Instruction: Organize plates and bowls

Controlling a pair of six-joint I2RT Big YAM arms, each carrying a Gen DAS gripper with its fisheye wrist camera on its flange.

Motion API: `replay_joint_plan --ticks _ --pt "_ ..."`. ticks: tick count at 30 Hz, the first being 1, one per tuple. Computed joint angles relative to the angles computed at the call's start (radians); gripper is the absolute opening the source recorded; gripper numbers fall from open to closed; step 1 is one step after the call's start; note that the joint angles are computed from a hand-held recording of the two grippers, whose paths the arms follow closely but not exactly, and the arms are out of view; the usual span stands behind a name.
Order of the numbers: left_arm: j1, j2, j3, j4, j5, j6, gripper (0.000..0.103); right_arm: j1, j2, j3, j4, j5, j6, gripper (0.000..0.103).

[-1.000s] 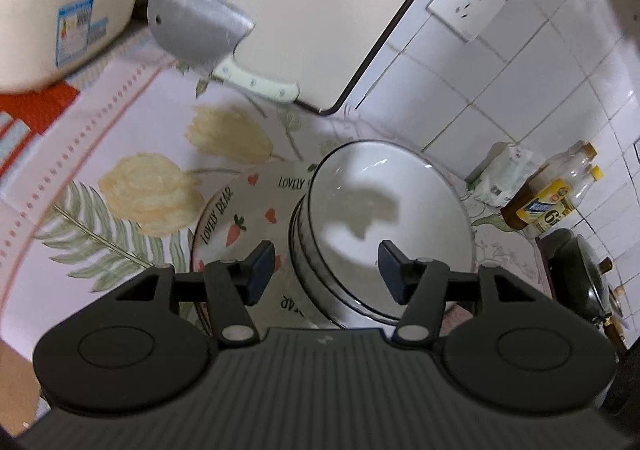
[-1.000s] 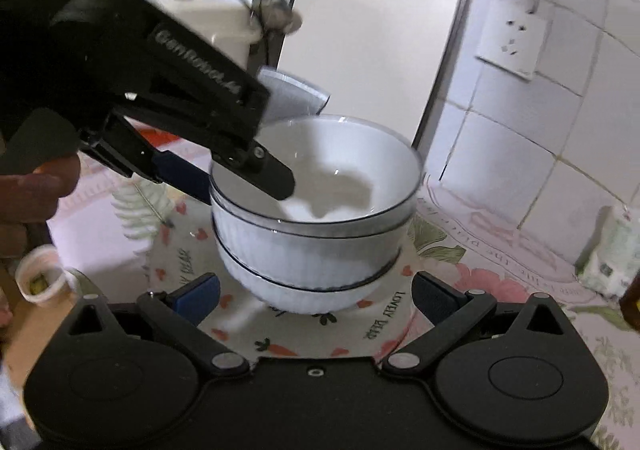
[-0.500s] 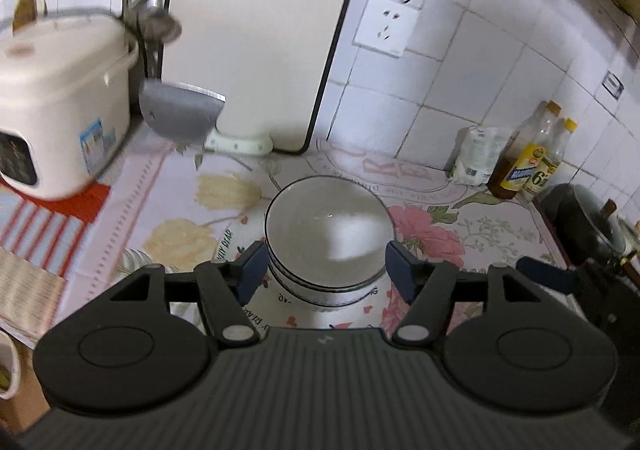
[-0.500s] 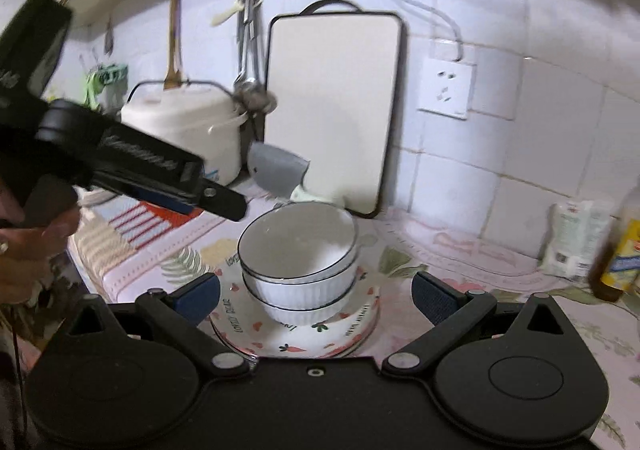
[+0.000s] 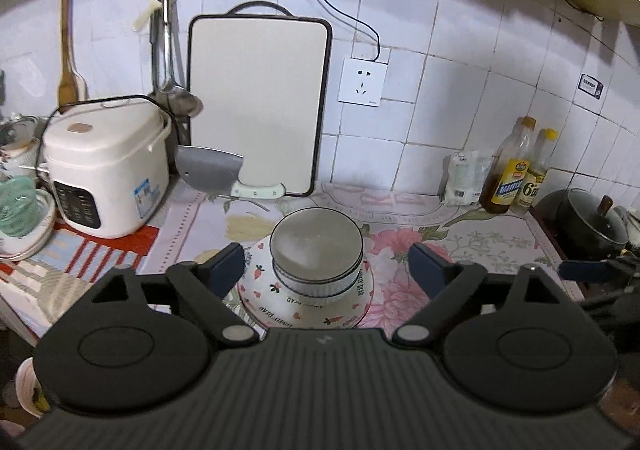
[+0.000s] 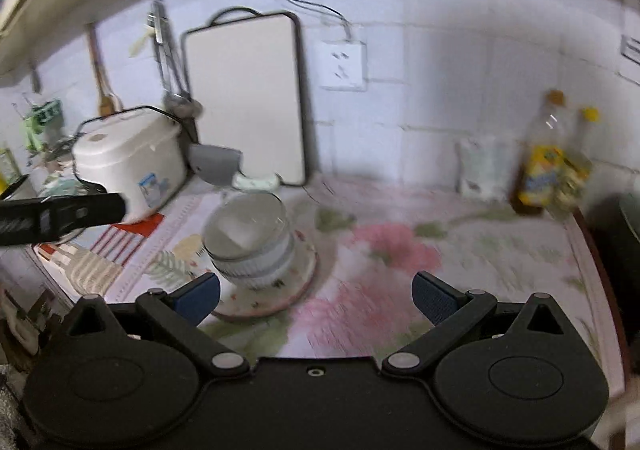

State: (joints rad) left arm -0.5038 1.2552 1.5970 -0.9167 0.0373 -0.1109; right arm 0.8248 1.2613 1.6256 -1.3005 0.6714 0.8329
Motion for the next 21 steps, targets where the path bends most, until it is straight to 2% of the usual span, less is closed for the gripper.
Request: replay_joint_plan --ticks 2,5,7,11,15,21 --pt "-0.019 -0.023 -0.021 0.002 -0.035 -0.009 0.092 0.008 -0.008 0.005 -0.054 0.019 0.070 0.103" --pt "-0.045 -0.052 -0.056 0.014 -0.079 -0.020 0.098 0.028 -0.040 -0.023 -0.080 0.061 0.161 0.103" --pt "-0.059 -0.066 -0.072 0.013 -0.095 -0.024 0.102 0.035 -0.055 -0.033 -0.091 0.045 0.152 0.103" --pt "-0.084 -0.093 -0.107 0.031 -0.139 -0.044 0.103 0.057 -0.050 -0.019 -0.145 0.035 0.169 0.103" --pt "-0.113 -0.122 -0.153 0.072 -0.232 -0.085 0.103 0.112 -0.026 0.008 -0.251 0.134 0.259 0.103" --pt "-0.106 -0.138 -0.174 0.061 -0.233 -0.121 0.103 0.166 -0.017 0.019 -0.376 0.239 0.413 0.103"
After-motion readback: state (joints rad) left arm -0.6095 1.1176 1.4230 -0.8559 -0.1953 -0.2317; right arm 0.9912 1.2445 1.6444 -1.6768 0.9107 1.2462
